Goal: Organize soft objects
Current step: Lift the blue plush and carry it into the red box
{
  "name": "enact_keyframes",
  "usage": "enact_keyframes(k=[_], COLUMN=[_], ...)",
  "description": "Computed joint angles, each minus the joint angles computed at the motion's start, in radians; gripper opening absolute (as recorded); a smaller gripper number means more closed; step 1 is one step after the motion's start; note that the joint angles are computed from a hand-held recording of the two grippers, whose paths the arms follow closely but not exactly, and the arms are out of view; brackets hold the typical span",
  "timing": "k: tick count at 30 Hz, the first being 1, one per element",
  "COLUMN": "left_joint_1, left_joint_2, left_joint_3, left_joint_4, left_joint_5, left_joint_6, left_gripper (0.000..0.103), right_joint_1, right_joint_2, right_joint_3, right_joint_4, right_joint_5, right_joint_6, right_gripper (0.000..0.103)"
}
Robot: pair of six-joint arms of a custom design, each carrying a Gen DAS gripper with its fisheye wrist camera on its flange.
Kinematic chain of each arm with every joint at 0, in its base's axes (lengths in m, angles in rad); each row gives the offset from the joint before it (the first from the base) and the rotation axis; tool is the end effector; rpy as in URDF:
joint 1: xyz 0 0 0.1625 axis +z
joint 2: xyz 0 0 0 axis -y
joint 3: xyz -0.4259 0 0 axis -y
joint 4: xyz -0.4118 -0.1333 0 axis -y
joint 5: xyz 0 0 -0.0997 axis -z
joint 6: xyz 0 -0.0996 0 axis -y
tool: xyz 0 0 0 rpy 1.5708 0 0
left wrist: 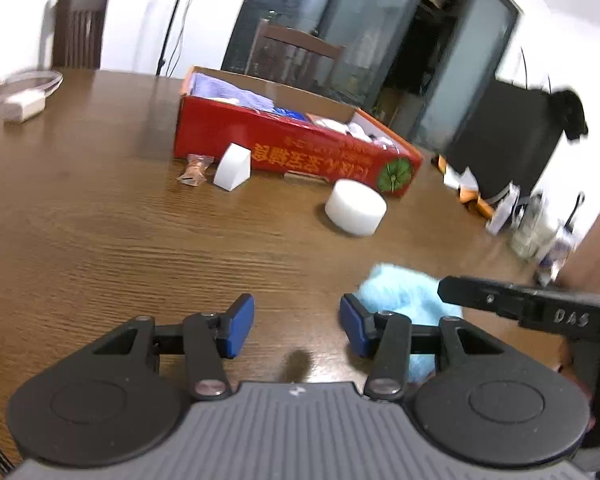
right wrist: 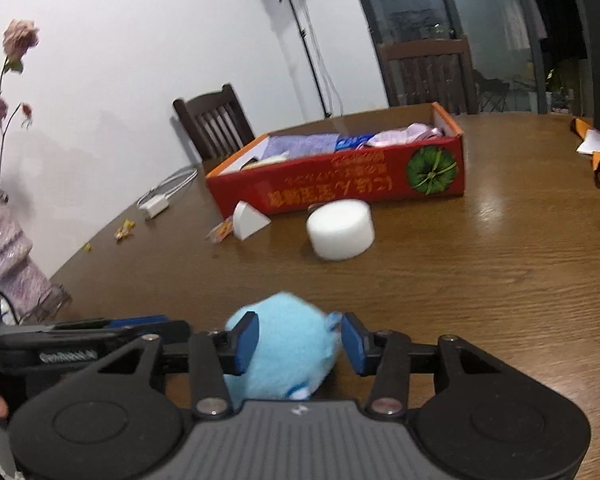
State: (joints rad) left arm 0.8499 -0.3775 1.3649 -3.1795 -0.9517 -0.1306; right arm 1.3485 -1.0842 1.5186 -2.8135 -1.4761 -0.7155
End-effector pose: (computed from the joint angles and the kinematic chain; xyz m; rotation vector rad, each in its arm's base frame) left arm -0.3522 -0.6903 -0.0321 0.5036 2.5794 -1.1097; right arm -0.0181 -0.7272 0.3693 0.7004 -2.5619 1.0700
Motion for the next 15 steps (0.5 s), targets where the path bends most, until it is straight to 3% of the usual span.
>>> enact_keyframes(k=[5, 8, 11, 13, 15], left_joint_1=[0.015, 0.015, 0.022, 0.025, 0.026], left_joint_2=[-0.006, 0.018, 0.031, 0.04, 0.046], left_joint_3=[-0.011, -0.047, -0.067, -0.078, -0.092], left_joint_4=[0.028, 0.091, 0.121, 0.112, 0.102], left_joint_5=[-0.192, -0.207, -0.236, -0.241, -0.236], left_joint_6=[0.006, -0.011, -0.037, -0.042, -0.022], left_gripper=[0.054, 0.056, 0.046, 0.044, 0.04], right_joint_1=[-0.006, -0.011, -0.019, -0.024, -0.023], right_joint_2=[0.026, 0.048, 0.055, 0.06, 0.068], right_joint_3=[-0.049, -0.088, -0.115, -0.138, -0.158], right_joint_4=[0.035, 0.095, 0.168, 0.227, 0.246], right_joint_5=[0.009, 0.019, 0.048, 0.065, 0.067], right_joint_6=[0.025, 0.05, 0.076, 0.084, 0.1], right_gripper=[0.046, 0.047, 0.046, 0.036, 0.036])
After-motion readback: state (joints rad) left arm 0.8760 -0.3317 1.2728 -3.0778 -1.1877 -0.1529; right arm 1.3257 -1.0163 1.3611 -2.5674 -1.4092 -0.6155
